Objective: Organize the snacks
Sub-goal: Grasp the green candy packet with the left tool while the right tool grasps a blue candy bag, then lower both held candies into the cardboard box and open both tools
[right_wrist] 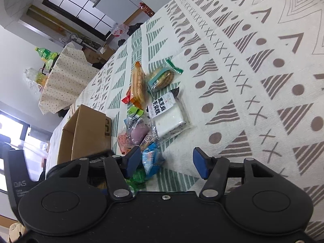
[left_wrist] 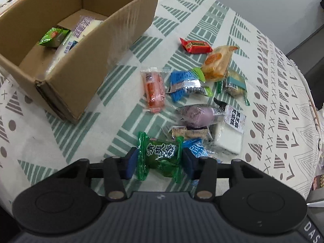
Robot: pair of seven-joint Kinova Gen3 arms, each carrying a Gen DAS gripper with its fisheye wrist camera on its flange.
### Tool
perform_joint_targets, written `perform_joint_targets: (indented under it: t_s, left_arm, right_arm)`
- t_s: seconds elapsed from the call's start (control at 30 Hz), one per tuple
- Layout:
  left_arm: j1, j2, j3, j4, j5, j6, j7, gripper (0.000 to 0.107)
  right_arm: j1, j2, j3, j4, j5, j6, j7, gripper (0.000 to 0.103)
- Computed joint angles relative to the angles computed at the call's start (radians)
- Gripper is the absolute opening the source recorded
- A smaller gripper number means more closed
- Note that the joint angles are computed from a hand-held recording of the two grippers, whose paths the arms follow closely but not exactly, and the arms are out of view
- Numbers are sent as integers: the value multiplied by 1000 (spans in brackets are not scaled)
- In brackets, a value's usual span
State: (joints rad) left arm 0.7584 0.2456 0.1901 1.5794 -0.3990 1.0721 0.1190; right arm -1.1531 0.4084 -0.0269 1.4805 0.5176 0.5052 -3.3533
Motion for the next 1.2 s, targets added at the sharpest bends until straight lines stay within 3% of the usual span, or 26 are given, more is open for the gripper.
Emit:
perform_joint_targets:
  t_s: [0.03, 0.2, 0.4, 0.57, 0.67, 1.0, 1.2]
  left_arm:
    - [4, -5, -1, 7, -10, -7, 6, 37]
    - [-10, -35, 3, 36, -5, -35, 11, 34]
    - [-25, -83, 20, 68, -24, -45, 35, 34]
    - [-76, -134, 37, 99, 2, -91, 1, 34]
    - [-88, -153, 51, 103, -12, -92, -3, 34]
    - [-117, -207, 96, 84, -54, -66, -52, 34]
    - [-131, -227, 114, 64, -78, -38, -92, 34]
  right_arm:
    - [6, 6, -6, -5, -6, -3, 6, 56]
    - [28, 34, -16, -19, -66, -39, 30, 45]
    - [22, 66, -4, -54, -119, -59, 69, 44]
    - [7, 105, 7, -124, -145, -5, 120, 41]
    - [6, 131, -1, -176, -163, 62, 152, 27]
    - [-116, 104, 71, -226, 4, 189, 10, 21]
    - [-135, 94, 45, -272, 108, 276, -48, 21]
